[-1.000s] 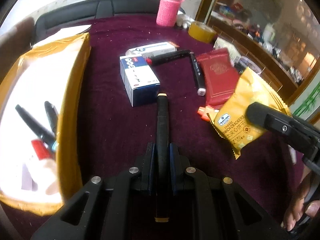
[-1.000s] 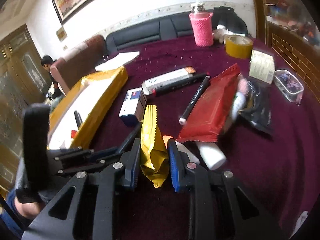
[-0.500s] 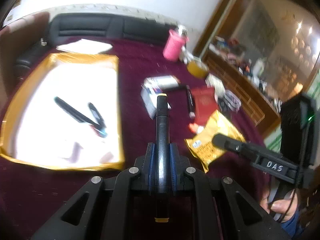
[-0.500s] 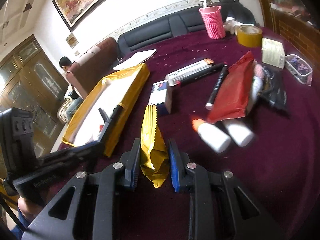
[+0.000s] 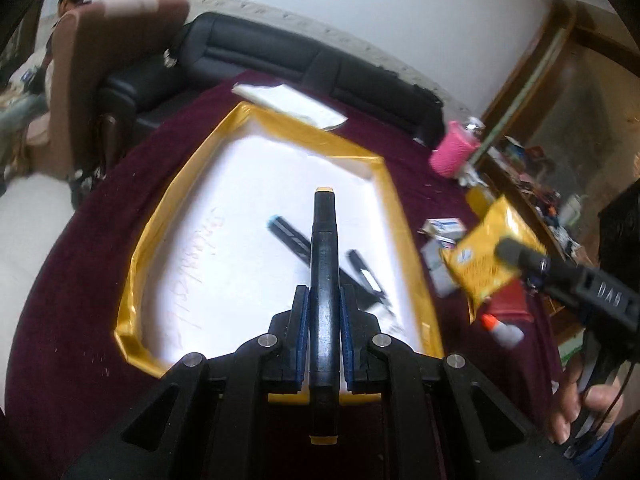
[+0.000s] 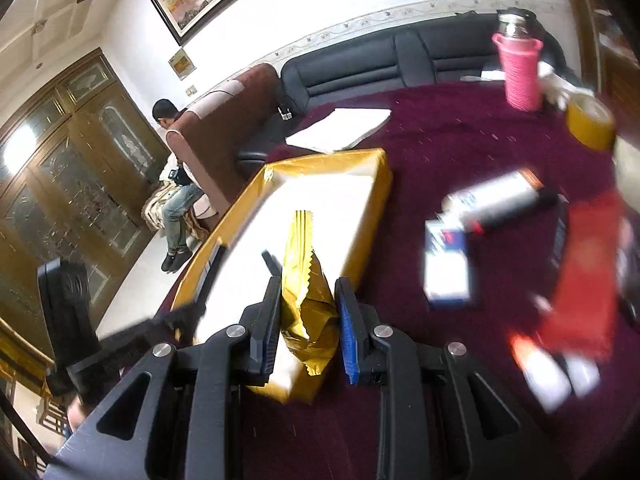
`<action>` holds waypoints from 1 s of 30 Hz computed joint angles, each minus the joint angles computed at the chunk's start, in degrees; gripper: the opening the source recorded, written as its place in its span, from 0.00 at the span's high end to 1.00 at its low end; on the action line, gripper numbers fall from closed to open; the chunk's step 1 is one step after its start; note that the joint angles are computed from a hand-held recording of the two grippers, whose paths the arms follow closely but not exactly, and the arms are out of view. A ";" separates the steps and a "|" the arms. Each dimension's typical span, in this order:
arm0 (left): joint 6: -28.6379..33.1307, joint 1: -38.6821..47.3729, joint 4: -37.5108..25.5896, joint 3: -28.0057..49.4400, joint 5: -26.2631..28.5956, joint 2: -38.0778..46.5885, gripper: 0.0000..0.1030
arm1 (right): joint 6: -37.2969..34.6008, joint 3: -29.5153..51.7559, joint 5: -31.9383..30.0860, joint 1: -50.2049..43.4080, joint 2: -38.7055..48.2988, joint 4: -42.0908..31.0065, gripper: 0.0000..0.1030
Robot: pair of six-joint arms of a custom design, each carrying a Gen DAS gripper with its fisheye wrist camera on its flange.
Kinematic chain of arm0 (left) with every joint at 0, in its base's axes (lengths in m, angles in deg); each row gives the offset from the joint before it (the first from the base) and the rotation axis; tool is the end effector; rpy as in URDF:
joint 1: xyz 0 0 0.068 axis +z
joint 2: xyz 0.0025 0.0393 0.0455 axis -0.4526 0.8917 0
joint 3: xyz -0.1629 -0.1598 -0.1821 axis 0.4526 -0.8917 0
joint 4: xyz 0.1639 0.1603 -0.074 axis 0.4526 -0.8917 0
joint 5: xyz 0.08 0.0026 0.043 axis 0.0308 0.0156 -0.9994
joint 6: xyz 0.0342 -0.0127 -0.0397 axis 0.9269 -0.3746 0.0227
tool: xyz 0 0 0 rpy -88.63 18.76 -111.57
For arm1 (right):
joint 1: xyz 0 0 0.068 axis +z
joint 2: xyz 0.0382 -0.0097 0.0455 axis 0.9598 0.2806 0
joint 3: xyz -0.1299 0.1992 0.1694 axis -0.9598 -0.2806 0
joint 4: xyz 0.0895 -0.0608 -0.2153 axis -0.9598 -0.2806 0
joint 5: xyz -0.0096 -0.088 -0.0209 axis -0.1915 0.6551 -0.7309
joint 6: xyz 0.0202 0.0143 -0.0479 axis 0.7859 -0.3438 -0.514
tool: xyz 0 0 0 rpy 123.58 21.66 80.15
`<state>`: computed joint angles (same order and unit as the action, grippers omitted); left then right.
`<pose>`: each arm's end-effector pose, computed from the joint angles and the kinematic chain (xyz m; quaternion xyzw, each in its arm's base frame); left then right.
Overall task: Organize objects
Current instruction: 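Carry the marker and snack packet over the tray with both tools, then lower the marker and snack packet into the tray and open both tools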
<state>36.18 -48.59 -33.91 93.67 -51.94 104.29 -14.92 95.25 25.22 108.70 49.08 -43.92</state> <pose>0.1672 -0.0644 0.1822 -0.1290 0.9061 -0.1745 0.3631 0.2352 0.1767 0.2369 -0.1899 0.8821 0.2967 0.3128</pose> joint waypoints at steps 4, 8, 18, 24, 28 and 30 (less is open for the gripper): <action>0.85 3.48 3.96 1.06 2.32 6.58 0.89 | 2.67 8.62 -0.77 1.30 11.23 1.72 0.77; 1.92 5.72 3.85 2.81 2.36 9.15 0.89 | 5.12 16.03 -2.61 1.66 20.36 1.92 0.77; 1.98 8.87 5.98 2.14 2.14 14.06 0.89 | 8.37 25.50 -8.80 1.74 30.85 -1.65 0.77; 1.84 7.37 6.50 2.46 1.88 16.09 0.89 | 8.57 29.01 -10.32 1.16 33.21 -4.53 0.77; 2.05 5.55 5.05 2.81 0.36 15.42 0.89 | 7.00 31.97 -7.35 1.59 33.99 -8.83 0.73; 1.93 4.91 4.04 3.02 -0.14 15.01 0.88 | 6.22 34.32 -5.96 1.88 35.07 -11.89 0.71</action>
<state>38.11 -43.68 -29.87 96.70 -52.08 119.31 -8.70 129.56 19.27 110.57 84.15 -55.81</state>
